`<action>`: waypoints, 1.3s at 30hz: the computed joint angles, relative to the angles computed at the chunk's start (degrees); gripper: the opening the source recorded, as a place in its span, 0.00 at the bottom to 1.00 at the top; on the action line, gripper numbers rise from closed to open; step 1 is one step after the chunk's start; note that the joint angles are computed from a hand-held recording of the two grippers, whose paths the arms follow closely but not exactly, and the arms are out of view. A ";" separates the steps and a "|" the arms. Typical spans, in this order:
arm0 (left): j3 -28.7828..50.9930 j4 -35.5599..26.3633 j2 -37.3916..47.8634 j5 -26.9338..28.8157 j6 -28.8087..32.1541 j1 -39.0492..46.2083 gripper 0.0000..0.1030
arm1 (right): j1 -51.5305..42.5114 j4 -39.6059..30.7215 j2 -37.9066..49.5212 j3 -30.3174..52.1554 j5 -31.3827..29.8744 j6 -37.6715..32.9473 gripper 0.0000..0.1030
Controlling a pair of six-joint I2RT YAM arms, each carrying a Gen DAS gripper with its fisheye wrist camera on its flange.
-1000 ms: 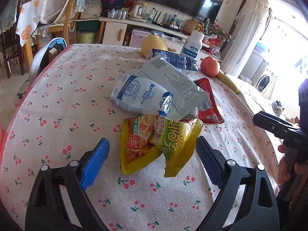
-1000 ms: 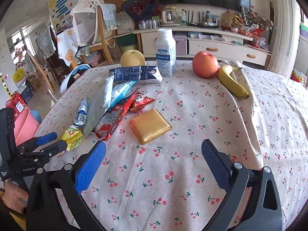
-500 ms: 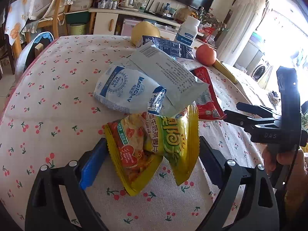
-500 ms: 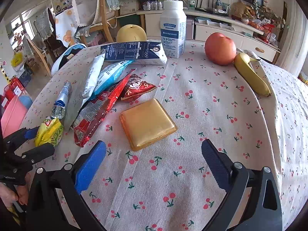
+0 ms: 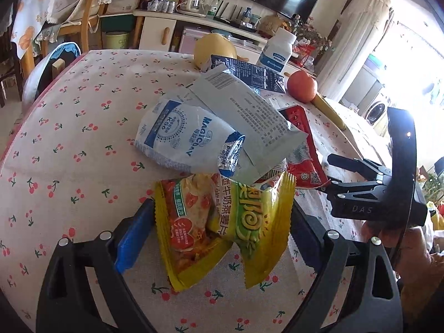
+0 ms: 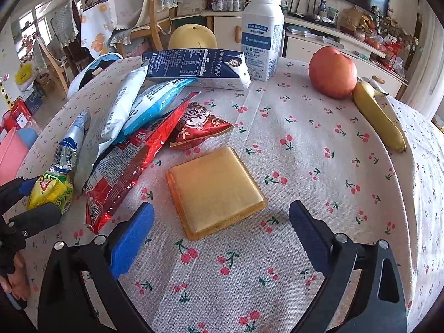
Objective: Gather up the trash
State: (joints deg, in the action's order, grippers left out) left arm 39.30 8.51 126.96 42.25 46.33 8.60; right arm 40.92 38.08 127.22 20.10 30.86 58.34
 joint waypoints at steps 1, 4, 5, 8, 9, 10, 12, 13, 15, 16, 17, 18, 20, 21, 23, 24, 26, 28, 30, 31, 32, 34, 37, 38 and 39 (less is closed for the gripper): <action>0.53 -0.70 0.26 0.49 -0.20 0.26 0.88 | -0.30 0.25 0.19 0.09 -0.22 -0.42 0.93; -0.30 1.05 0.01 -0.01 -1.04 -0.05 0.85 | -0.38 -1.62 0.06 0.85 0.56 -0.81 0.82; -0.59 1.50 -0.08 -0.13 -1.12 -0.04 0.84 | -0.44 -1.73 -0.02 0.82 0.64 -0.92 0.81; -0.69 1.97 -0.03 0.09 -1.61 0.20 0.78 | -0.16 -1.93 -0.09 0.76 1.06 -0.88 0.77; -0.71 2.03 0.01 0.22 -1.63 0.43 0.75 | 0.02 -1.86 -0.21 0.60 1.14 -0.83 0.73; -0.59 1.94 0.15 0.49 -1.66 0.66 0.73 | 0.34 -2.01 -0.39 0.46 1.28 -0.65 0.69; -0.36 1.60 0.17 0.79 -1.80 0.91 0.72 | 0.63 -2.48 -0.63 0.49 1.30 -0.41 0.66; -0.44 1.74 0.10 0.86 -1.83 1.02 0.70 | 0.79 -2.98 -0.80 0.57 1.38 -0.10 0.65; -0.71 2.06 -0.08 1.09 -1.62 1.35 0.68 | 1.05 -3.48 -0.89 0.75 1.51 0.14 0.65; -0.82 2.13 -0.20 1.15 -1.55 1.42 0.67 | 1.27 -3.88 -1.04 0.84 1.56 0.41 0.65; -0.86 2.09 -0.30 1.24 -1.44 1.52 0.66 | 1.62 -4.21 -1.20 0.83 1.77 0.78 0.65; -0.96 1.90 -0.50 1.34 -1.29 1.69 0.65 | 1.83 -4.64 -1.35 0.92 1.97 1.02 0.62; -0.79 1.30 -0.62 1.57 -1.15 2.02 0.62 | 2.51 -5.89 -1.53 1.19 2.39 1.77 0.62; -0.65 0.91 -0.67 1.68 -1.04 2.23 0.61 | 2.83 -6.28 -1.54 1.27 2.62 2.14 0.62; -0.55 0.43 -0.82 1.82 -0.93 2.65 0.59 | 3.54 -7.41 -1.74 1.51 3.17 3.16 0.62; -0.37 -0.07 -0.86 1.92 -0.74 3.04 0.58 | 4.05 -8.02 -1.78 1.62 3.46 3.79 0.61; -0.03 -1.14 -1.03 2.15 -0.45 3.67 0.56 | 5.30 -9.48 -2.26 1.77 4.13 5.39 0.58; 0.47 -2.23 -1.05 2.54 0.15 4.35 0.55 | 6.67 -10.66 -2.24 2.07 4.64 6.88 0.58; 0.73 -3.31 -1.39 3.15 0.94 5.19 0.54 | 7.50 -11.44 -1.85 2.43 4.98 8.11 0.58; 0.83 -3.70 -1.51 3.42 1.22 5.49 0.54 | 8.00 -11.69 -1.91 2.38 5.25 9.08 0.58; 1.00 -4.46 -1.75 3.88 1.67 5.96 0.54 | 8.54 -12.18 -2.04 2.44 5.57 9.99 0.58; 1.64 -6.00 -1.98 4.66 2.52 6.77 0.53 | 10.00 -13.86 -2.42 2.68 6.51 12.16 0.58; 2.49 -8.18 -2.41 5.66 3.48 7.91 0.53 | 12.50 -16.01 -3.41 2.40 7.75 16.35 0.58; 2.72 -8.78 -2.44 5.95 3.80 8.24 0.53 | 13.29 -16.65 -3.67 2.32 8.04 17.79 0.58; 2.94 -9.36 -2.61 6.23 4.09 8.57 0.52 | 14.19 -17.47 -3.95 2.24 8.33 19.45 0.58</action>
